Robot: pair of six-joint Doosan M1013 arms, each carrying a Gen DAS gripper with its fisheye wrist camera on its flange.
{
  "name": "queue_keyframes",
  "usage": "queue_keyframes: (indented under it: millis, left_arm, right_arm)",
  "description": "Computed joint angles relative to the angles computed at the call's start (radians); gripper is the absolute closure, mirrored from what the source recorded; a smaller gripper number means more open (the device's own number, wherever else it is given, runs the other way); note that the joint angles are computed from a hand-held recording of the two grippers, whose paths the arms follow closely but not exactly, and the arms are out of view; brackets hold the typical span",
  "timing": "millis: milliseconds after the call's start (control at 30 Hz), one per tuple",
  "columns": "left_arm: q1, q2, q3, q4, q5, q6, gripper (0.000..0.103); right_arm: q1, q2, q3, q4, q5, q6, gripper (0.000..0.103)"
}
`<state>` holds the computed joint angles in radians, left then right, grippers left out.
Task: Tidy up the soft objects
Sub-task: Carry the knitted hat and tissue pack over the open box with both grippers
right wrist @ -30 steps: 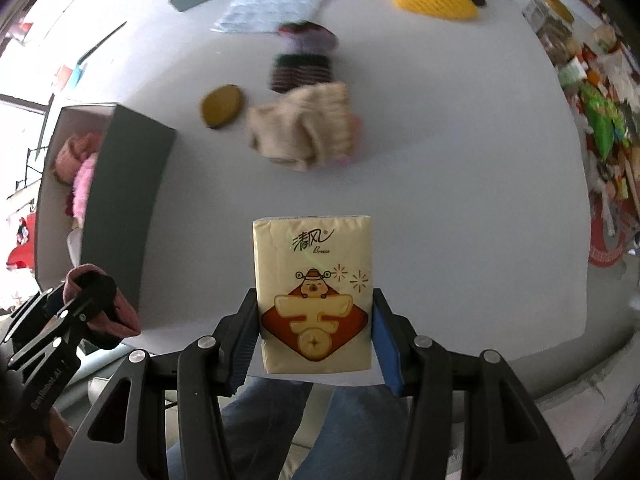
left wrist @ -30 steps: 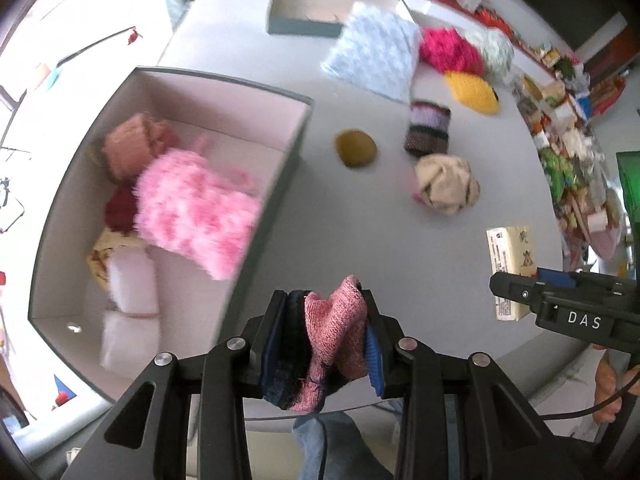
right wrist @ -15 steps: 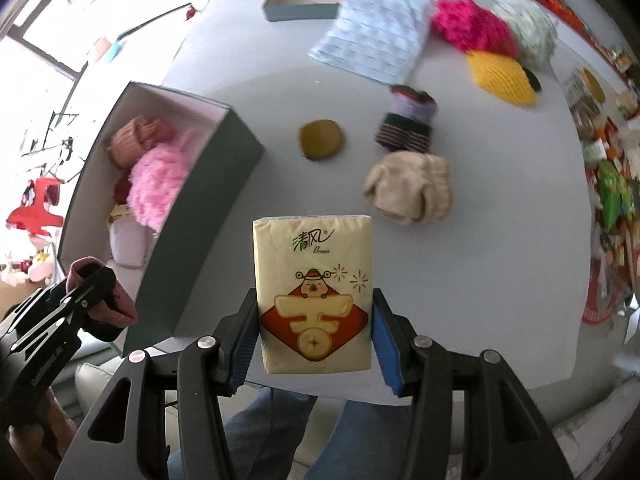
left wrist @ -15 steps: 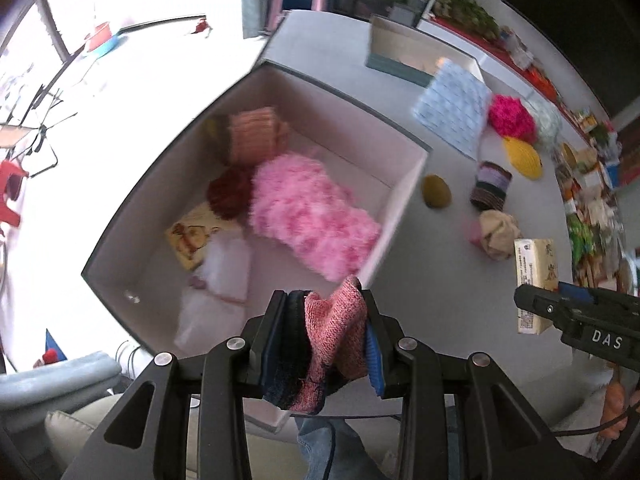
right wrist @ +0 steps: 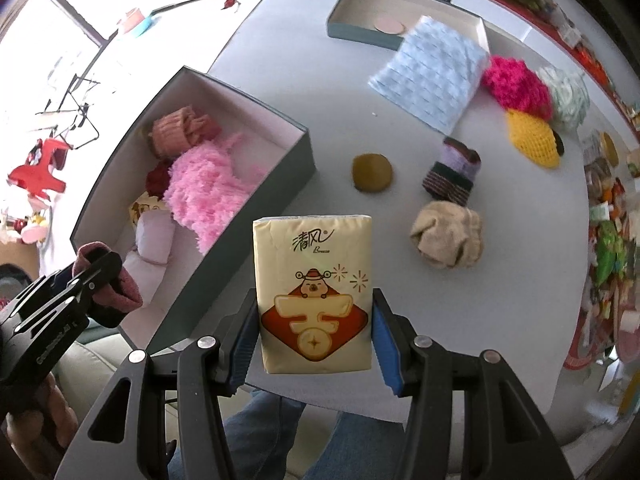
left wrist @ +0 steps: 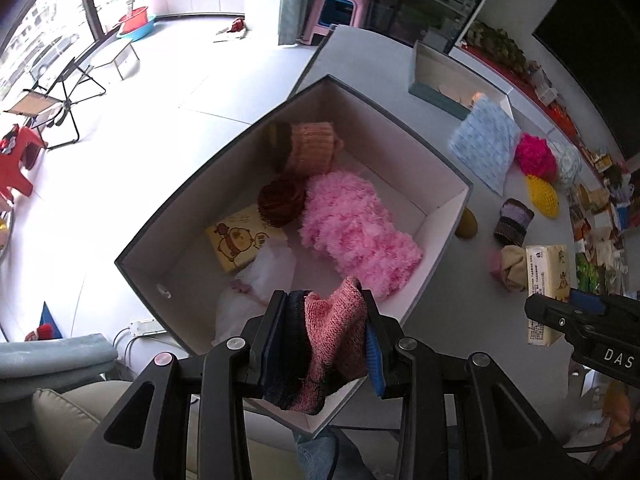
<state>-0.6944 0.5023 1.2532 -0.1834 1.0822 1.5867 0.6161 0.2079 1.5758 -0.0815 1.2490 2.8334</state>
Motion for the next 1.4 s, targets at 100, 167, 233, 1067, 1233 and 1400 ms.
queue_keyframes:
  millis: [100, 167, 233, 1067, 1233, 1400]
  left_arm:
    - [0.007, -0.003, 0.004, 0.003, -0.007, -0.011, 0.066]
    - [0.01, -0.005, 0.005, 0.007, -0.011, -0.019, 0.066]
    - [0.013, -0.006, 0.006, 0.01, -0.014, -0.029, 0.066]
    - [0.047, -0.003, -0.004, 0.056, -0.044, -0.133, 0.066]
    - [0.05, 0.007, -0.019, 0.047, -0.044, -0.135, 0.066]
    - [0.054, 0.017, -0.031, 0.039, -0.042, -0.141, 0.066]
  right_arm:
    - [-0.002, 0.011, -0.017, -0.002, 0.006, -0.02, 0.047]
    - [-0.003, 0.018, -0.027, -0.003, 0.008, -0.036, 0.047]
    - [-0.004, 0.026, -0.038, -0.002, 0.008, -0.053, 0.047]
    - [-0.023, 0.112, -0.16, 0.013, 0.009, -0.236, 0.047]
    - [-0.028, 0.126, -0.183, 0.009, 0.021, -0.258, 0.047]
    - [-0.035, 0.137, -0.199, 0.01, 0.033, -0.276, 0.047]
